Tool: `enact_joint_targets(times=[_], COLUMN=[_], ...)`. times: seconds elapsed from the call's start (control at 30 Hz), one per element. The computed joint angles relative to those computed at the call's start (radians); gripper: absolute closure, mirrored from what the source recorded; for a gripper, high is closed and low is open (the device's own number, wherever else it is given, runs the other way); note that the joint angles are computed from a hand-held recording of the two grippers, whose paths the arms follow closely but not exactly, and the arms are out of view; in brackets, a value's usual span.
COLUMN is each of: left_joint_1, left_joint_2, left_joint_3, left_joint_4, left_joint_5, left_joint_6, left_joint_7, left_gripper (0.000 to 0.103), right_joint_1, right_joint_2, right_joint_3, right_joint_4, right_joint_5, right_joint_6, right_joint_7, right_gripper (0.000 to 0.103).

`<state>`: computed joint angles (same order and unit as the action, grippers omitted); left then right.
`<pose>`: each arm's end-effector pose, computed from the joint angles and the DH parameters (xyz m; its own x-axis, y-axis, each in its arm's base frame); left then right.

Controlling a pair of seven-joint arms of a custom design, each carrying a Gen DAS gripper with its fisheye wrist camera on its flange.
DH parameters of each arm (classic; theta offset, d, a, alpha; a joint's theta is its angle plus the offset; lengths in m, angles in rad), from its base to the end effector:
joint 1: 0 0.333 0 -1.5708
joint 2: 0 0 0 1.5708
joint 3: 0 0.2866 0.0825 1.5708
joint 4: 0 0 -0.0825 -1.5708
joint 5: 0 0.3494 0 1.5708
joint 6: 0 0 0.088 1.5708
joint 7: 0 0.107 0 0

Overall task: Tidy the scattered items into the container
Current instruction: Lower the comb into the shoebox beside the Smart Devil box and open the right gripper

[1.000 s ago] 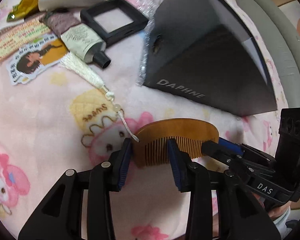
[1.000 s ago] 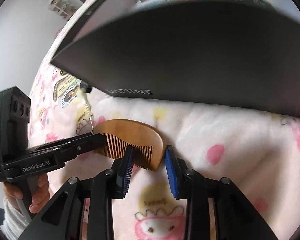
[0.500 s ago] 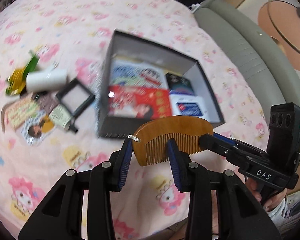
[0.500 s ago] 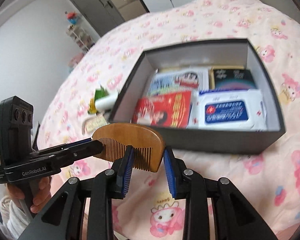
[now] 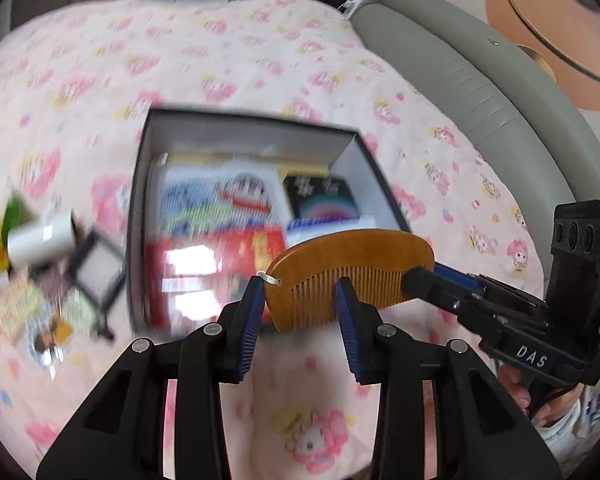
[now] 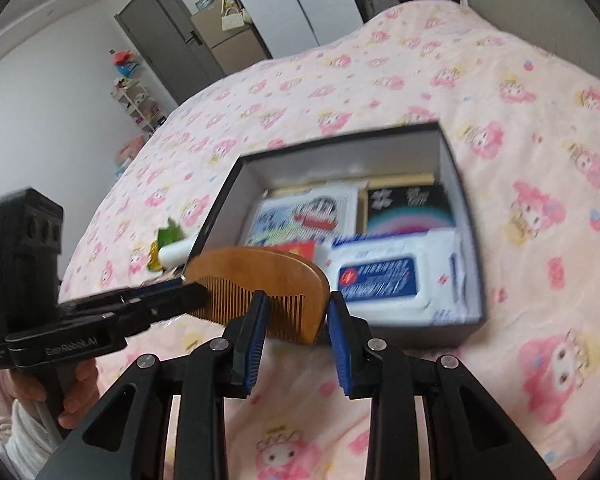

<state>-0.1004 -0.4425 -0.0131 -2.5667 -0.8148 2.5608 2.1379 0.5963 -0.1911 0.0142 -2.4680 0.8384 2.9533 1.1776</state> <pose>0.4135 -0.0364 0.4502 -0.1912 -0.8919 0.4098 -0.8639 -0.0453 -0.5016 0.4111 0.2275 0.4211 0.3282 -0.8669 -0.3752 -0.8209 -0.0652 -0.5673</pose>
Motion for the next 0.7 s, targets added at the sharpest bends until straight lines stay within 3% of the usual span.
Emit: enact_joint_targets(times=[0.13, 0.27, 0.4, 0.57, 0.7], left_joint_1=[-0.025, -0.007, 0.038, 0.073, 0.091], left_joint_2=[0.138, 0.301, 0.454, 0.645, 0.716], left_joint_3=[-0.024, -0.044, -0.068, -0.104, -0.13], left_joint_4=[0.144, 0.281, 0.394, 0.548, 0.622], left_joint_5=[-0.016, -0.013, 0.032, 0.172, 0.23], left_joint_6=[0.054, 0.086, 0.039, -0.036, -0.089], left_joint_7=[0.016, -0.013, -0.071, -0.213, -0.249], left_gripper=[0.067, 0.067, 0.066, 0.066, 0.066], right_joint_1=[-0.043, -0.113, -0.174, -0.175, -0.188], right_joint_2=[0.057, 0.177, 0.319, 0.477, 0.508], right_joint_3=[-0.011, 0.005, 0.024, -0.013, -0.018], right_joint_4=[0.085, 0.22, 0.356, 0.493, 0.517], right_joint_5=[-0.038, -0.074, -0.204, -0.484, -0.599], right_joint_6=[0.013, -0.013, -0.072, -0.169, -0.223], right_joint_7=[0.018, 0.042, 0.146, 0.37, 0.483], right_gripper=[0.076, 0.076, 0.076, 0.074, 0.074])
